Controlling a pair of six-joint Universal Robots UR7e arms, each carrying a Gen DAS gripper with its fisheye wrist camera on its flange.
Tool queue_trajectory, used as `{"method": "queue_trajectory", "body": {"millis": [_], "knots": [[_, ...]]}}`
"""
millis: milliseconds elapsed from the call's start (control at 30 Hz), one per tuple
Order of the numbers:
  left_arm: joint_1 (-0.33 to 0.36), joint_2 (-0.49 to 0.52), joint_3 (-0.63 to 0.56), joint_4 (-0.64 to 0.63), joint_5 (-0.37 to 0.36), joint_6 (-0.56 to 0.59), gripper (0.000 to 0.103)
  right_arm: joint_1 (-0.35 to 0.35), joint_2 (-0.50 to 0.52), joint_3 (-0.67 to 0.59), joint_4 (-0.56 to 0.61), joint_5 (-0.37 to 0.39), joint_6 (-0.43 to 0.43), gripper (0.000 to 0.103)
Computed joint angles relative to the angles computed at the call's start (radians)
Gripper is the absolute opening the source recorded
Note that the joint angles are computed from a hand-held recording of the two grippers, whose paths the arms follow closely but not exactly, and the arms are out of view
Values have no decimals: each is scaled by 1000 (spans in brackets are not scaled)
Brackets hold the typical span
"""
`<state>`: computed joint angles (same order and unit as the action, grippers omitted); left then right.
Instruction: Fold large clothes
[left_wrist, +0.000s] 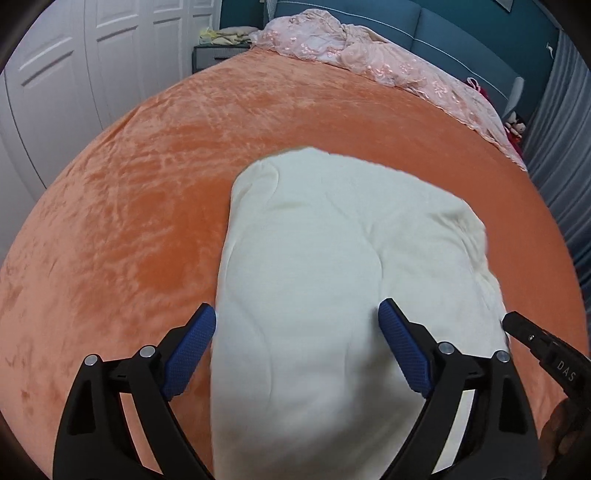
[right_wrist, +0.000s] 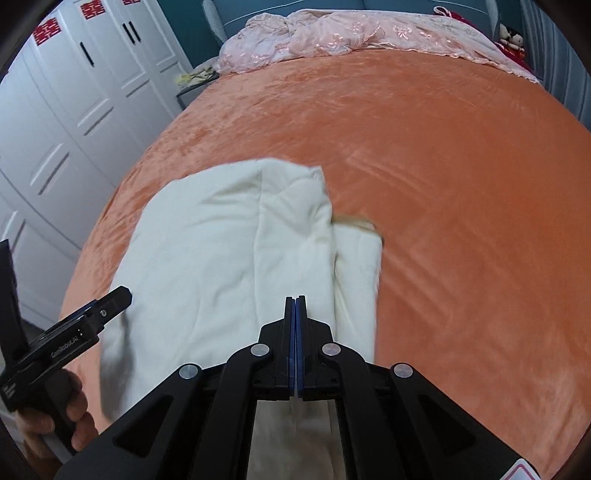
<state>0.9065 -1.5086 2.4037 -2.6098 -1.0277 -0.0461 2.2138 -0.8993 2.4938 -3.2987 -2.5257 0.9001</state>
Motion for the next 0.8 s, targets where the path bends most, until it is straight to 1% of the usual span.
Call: {"method": "queue_trajectory", "body": {"millis": [67,100,167,200,267,300,333,400,433,467,600,633,667,700,733,767,800], "knots": [[-7,-130,36,166,-19,-49,86,62,-20,21,120,44,107,0],[-9,-171,52,231,-23,-70,86,70,-14,21,170,66,146,0],[-13,-216,86,288,-13,-103,87,68,28,16,232,68,214,0],[-20,-230,102,303,-4,-119,87,58,48,18,231,68,228,0],[-32,-245,126,309,14,-136,88,36,94,32,143,69,217,0],[-43,-248,139,297,32,-141,89,31,103,36,116,71,227,0],[-52,-251,150,288,47,-143,90,34,100,33,126,71,244,0],[-61,-246,161,277,73,-145,91,45,95,11,202,67,263,0],[-60,-242,164,277,80,-140,92,47,106,0,228,68,262,0],[-62,-241,166,281,86,-141,93,45,123,-5,230,72,263,0],[-62,-233,180,259,112,-121,97,51,172,2,146,58,275,0],[-69,-243,175,286,115,-136,97,56,177,12,109,56,289,0],[-82,-263,169,325,119,-158,96,68,171,19,102,52,321,0],[-104,-297,165,379,124,-181,95,88,146,29,136,46,373,0],[-128,-338,167,426,129,-193,93,119,116,25,207,30,437,1],[-153,-381,172,471,131,-197,93,162,84,12,305,9,504,8],[-177,-428,175,525,131,-202,93,199,58,-3,400,-4,554,9]]}}
